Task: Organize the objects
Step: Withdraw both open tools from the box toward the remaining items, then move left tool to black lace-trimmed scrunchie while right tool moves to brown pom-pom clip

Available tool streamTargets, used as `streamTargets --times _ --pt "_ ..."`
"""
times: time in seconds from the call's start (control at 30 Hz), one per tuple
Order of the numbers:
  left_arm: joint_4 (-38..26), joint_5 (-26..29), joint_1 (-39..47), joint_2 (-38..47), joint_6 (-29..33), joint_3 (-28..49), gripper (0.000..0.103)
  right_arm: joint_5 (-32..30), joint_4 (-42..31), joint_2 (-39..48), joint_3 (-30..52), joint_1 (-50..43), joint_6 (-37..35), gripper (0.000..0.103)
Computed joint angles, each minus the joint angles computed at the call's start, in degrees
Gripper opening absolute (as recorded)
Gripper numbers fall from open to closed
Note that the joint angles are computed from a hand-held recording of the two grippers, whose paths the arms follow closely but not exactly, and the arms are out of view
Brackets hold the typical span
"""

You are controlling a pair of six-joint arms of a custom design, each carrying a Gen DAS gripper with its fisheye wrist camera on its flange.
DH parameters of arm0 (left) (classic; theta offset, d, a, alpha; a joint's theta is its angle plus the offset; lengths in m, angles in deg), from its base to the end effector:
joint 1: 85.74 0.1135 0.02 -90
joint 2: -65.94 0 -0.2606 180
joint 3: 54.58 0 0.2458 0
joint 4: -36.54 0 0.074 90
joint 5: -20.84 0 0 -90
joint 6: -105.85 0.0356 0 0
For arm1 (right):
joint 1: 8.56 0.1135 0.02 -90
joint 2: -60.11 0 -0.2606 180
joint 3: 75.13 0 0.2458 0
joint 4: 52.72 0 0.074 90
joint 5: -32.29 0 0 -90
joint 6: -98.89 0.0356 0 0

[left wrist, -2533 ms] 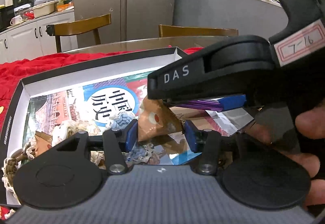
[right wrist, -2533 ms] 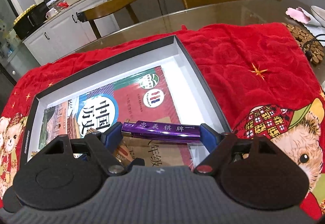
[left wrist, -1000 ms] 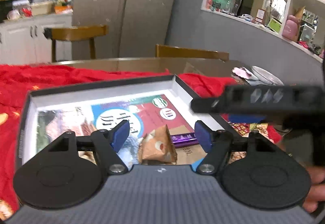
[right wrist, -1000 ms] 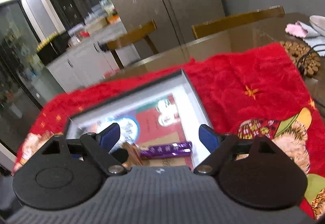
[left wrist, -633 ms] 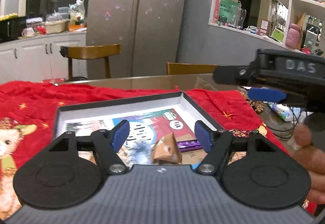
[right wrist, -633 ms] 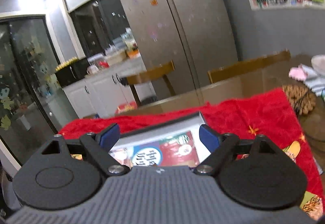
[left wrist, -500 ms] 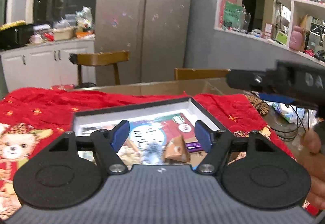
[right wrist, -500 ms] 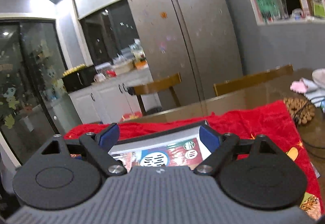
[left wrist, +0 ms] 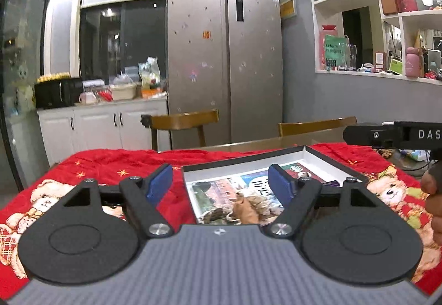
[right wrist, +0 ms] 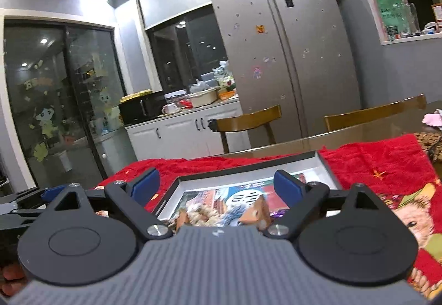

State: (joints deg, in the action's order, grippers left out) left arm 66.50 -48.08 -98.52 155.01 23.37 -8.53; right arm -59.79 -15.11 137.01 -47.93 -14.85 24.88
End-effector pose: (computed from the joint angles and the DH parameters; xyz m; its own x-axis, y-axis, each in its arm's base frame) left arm 0.2897 -0.0788 0.1821 -0.1467 0.1585 -0.9764 0.5722 0.8188 0.0469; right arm 0.2258 -0.0236 0.1569 -0.1797 0.2968 -0.9379 0.1287 0.9523 0.2767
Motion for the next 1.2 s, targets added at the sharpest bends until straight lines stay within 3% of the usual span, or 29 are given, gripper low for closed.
streamTargets --times 0.07,0.17,0.27,0.6,0.67,0.77,0.93,0.97,1.07,1.2 --pt "5.07 1.96 1.03 3.47 -0.20 -1.00 0.080 -0.73 0.98 2.38 -0.25 1.37 0.51 0.094" --pt "2.95 4.16 2.16 6.50 0.93 -0.06 0.080 -1.49 3.02 6.39 -0.33 2.68 1.86 0.094" --pt "2.15 2.58 1.86 9.50 1.26 0.72 0.080 -0.87 4.94 10.24 0.22 3.91 0.69 0.094" --pt "-6.73 -0.38 1.06 16.91 -2.25 8.23 0.078 -8.58 -2.61 17.65 5.32 1.93 -0.24 0.090" --pt "-9.54 0.59 1.26 17.89 -2.10 10.20 0.065 -9.18 -3.35 18.41 5.91 2.04 -0.68 0.090" --pt "-14.29 0.32 0.93 19.42 -1.10 12.92 0.055 -9.09 -4.44 19.83 6.97 2.68 -1.41 0.090" --pt "-15.35 0.73 1.11 20.68 -2.79 14.42 0.054 -9.70 -6.22 20.06 7.99 3.23 -2.92 0.088" --pt "-16.37 0.87 1.05 21.21 -3.00 15.33 0.050 -9.20 -6.34 20.10 8.08 3.63 -2.90 0.087" --pt "-20.69 -2.33 -0.24 22.48 -2.58 18.37 0.028 -6.66 -8.23 21.45 9.83 5.38 -3.82 0.074" --pt "-19.13 -2.84 -0.27 22.52 -2.65 17.73 0.022 -3.83 -7.06 21.39 9.15 7.18 -5.05 0.062"
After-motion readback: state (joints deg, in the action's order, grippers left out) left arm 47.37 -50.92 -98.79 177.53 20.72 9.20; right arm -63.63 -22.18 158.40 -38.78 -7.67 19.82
